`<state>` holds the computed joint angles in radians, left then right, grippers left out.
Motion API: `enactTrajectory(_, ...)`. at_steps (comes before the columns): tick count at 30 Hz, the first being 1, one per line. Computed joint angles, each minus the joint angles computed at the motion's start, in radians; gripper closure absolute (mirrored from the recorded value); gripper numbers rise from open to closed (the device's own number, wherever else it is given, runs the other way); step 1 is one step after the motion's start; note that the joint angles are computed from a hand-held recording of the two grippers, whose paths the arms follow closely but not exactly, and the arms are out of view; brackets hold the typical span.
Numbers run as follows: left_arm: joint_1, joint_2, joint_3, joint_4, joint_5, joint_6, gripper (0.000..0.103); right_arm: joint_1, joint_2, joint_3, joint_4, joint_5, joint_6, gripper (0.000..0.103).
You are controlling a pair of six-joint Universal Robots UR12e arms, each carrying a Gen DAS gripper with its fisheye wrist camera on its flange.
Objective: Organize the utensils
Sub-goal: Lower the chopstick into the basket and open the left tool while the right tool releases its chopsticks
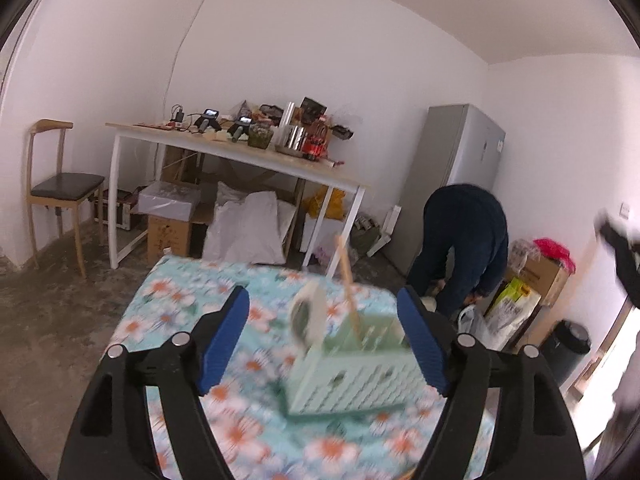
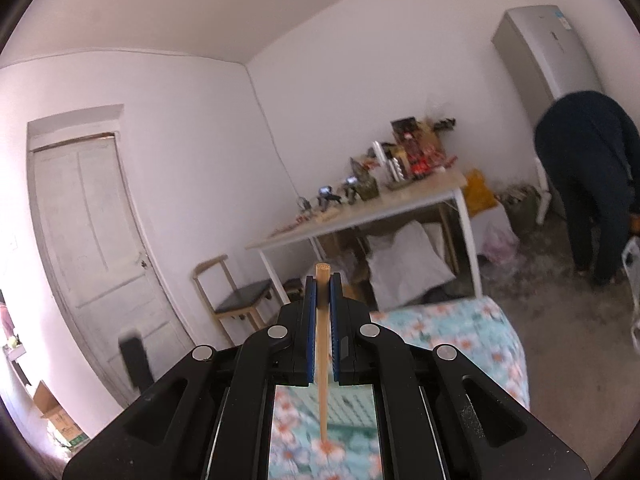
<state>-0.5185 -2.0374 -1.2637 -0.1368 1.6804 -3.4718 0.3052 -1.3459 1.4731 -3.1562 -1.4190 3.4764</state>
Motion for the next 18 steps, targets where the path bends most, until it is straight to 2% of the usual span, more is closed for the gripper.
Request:
enactTrajectory(5,-0.002,0.055,-0.117,0.001,0.050,0.072,0.026,0.006,0.073,-0.120,0.022,-0.009,-0.036,0.098)
enactTrajectory(9,0.004,0.098,-0.204,-0.027,0.066,0.096,0.025,0.015,0.124,-0.188,0.060,-0.032,-0.056,0.098)
enactTrajectory(14,0.017,0.129,-0.272,-0.040,0.072,0.038,0.024,0.040,0.187,-0.249,0.120,-0.118,-0.122,0.098)
enactTrajectory(18,0.019,0.134,-0.286,-0.037,0.083,0.030,0.024,0.063,0.211,-0.253,0.175,-0.197,-0.203,0.098)
